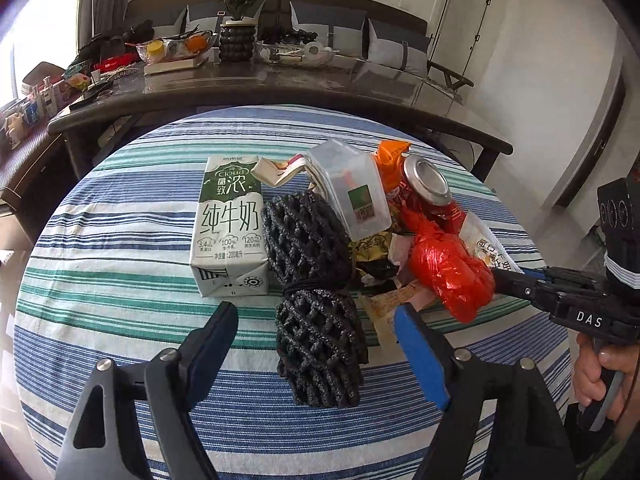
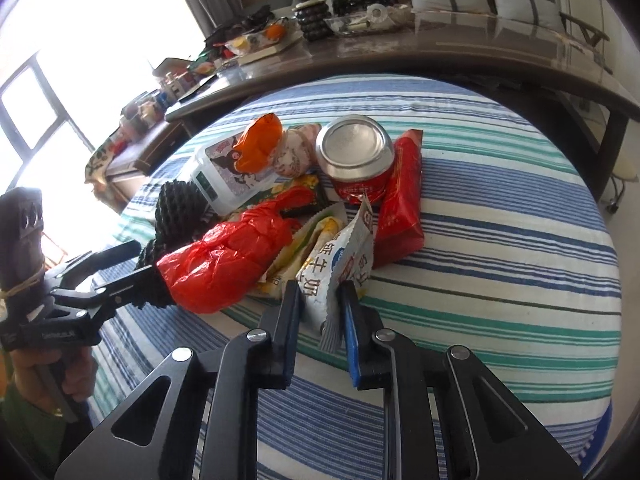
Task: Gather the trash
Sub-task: 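Grasp the black mesh nets with the left tool while the right tool grasps a snack wrapper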
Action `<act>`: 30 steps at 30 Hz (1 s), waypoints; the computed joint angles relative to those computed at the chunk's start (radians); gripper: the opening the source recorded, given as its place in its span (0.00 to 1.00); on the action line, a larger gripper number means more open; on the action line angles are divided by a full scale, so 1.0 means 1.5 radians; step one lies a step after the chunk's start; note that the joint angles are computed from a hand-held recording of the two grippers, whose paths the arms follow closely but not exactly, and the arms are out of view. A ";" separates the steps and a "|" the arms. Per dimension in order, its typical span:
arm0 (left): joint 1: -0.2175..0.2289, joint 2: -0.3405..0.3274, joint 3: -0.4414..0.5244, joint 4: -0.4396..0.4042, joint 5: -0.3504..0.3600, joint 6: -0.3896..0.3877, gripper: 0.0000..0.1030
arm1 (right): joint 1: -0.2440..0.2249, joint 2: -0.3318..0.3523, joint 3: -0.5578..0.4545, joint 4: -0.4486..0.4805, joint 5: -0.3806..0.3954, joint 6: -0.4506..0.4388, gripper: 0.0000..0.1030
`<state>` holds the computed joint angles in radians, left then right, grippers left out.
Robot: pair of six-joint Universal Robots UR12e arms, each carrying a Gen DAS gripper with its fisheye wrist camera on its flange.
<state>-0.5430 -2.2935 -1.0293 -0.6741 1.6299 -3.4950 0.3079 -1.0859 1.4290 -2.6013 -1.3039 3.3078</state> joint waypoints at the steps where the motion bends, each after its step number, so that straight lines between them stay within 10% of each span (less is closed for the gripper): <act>1: 0.000 0.000 0.000 0.003 -0.007 0.007 0.59 | -0.002 -0.005 0.006 0.001 0.006 -0.001 0.17; 3: 0.001 0.004 -0.008 0.009 -0.022 0.019 0.39 | -0.006 -0.016 0.019 -0.004 0.024 0.004 0.17; 14: -0.004 0.093 -0.130 0.028 -0.098 0.035 0.37 | -0.028 -0.095 0.108 0.022 0.085 -0.024 0.17; 20: -0.012 0.088 -0.126 0.000 -0.084 0.040 0.53 | -0.024 -0.104 0.122 0.061 0.028 -0.051 0.28; 24: -0.014 0.076 -0.111 -0.006 -0.081 0.050 0.68 | -0.018 -0.100 0.114 0.054 0.007 -0.054 0.65; 30: -0.013 0.058 -0.089 -0.041 -0.079 0.036 0.68 | -0.014 -0.080 0.085 0.080 -0.008 -0.034 0.67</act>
<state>-0.5618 -2.2061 -1.1628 -0.7362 1.5118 -3.4404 0.2873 -1.2059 1.5559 -2.4816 -1.3159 3.2573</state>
